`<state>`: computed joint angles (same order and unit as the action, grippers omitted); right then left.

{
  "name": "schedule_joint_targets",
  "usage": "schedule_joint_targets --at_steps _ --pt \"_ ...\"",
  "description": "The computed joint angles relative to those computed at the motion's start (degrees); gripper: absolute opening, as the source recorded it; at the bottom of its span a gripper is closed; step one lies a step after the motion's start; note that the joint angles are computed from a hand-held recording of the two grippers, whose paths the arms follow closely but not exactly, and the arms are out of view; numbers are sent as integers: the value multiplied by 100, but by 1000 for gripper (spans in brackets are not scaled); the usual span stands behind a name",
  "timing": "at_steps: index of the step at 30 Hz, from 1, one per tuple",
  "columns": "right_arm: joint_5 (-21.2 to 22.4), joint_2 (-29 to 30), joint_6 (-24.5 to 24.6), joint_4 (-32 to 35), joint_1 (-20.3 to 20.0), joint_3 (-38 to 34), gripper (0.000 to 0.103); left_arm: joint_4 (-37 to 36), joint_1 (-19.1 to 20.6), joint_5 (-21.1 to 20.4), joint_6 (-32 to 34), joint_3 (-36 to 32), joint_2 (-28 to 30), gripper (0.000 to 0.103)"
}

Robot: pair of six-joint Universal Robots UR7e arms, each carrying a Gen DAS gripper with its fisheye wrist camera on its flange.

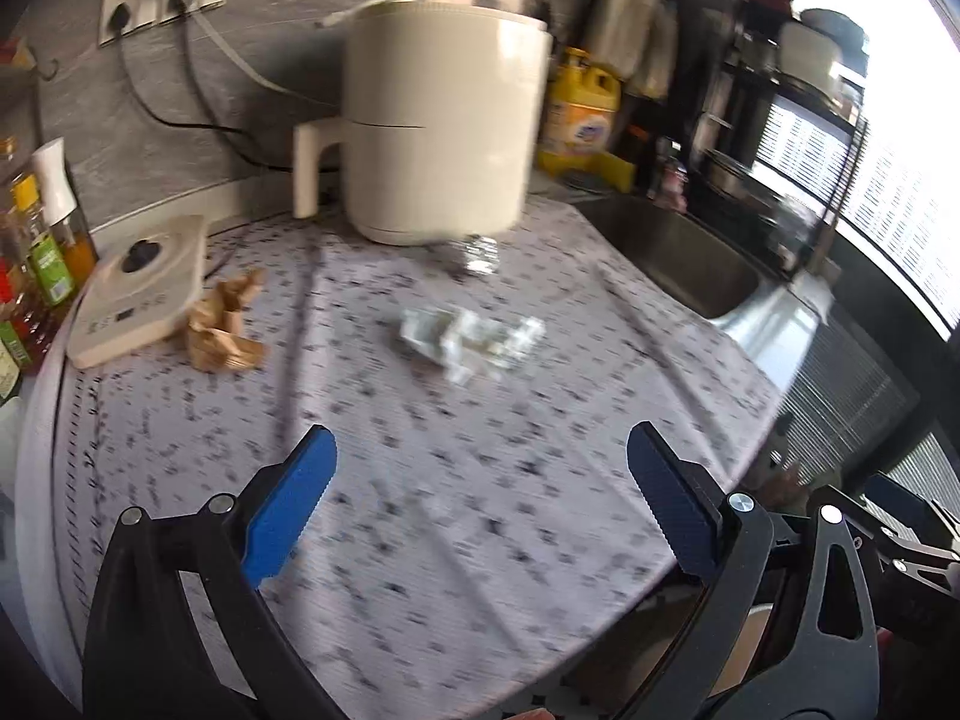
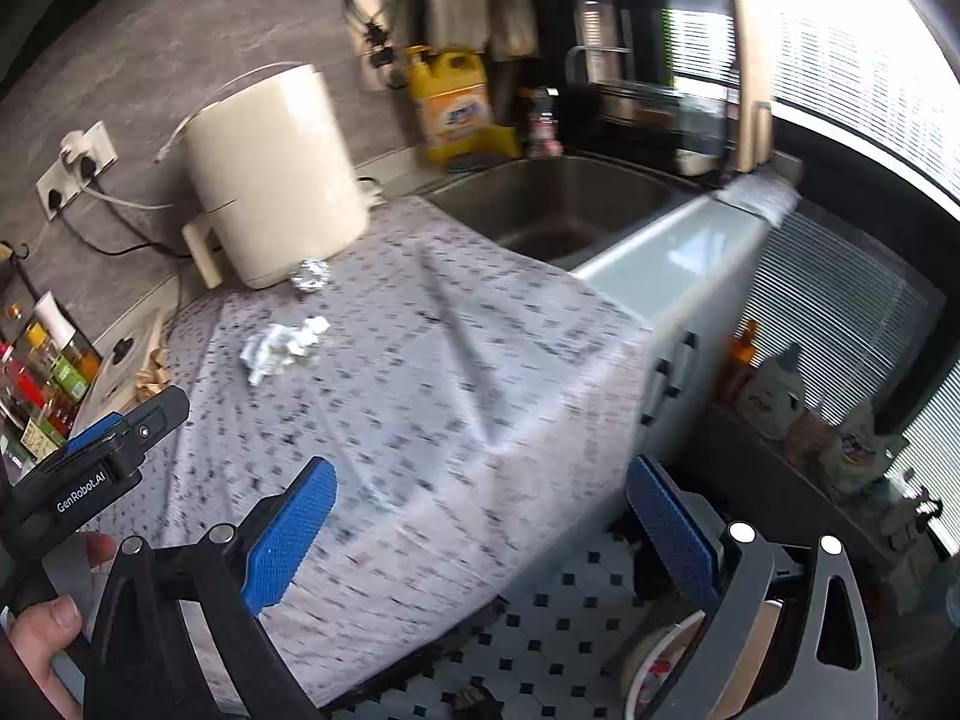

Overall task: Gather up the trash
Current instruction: 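Move both open grippers back over the counter trash, then grasp the white blister pack with the right gripper while the left grasps the brown paper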

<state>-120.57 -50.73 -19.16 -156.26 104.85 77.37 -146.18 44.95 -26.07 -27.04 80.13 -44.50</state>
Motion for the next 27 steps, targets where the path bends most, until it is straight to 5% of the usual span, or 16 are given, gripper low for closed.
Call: schedule_joint_targets --at_steps 8,14,19,27 --pt "105 765 32 250 267 -704 93 -181 287 133 154 224 -425 97" --pt "228 1099 8 741 313 -1179 79 -16 442 291 -18 187 -526 97" --pt "313 1583 32 1382 247 -1997 67 551 583 606 -636 57 -554 97" --pt "512 2627 -408 2400 210 -3818 67 1221 846 894 -1211 -471 -364 96"
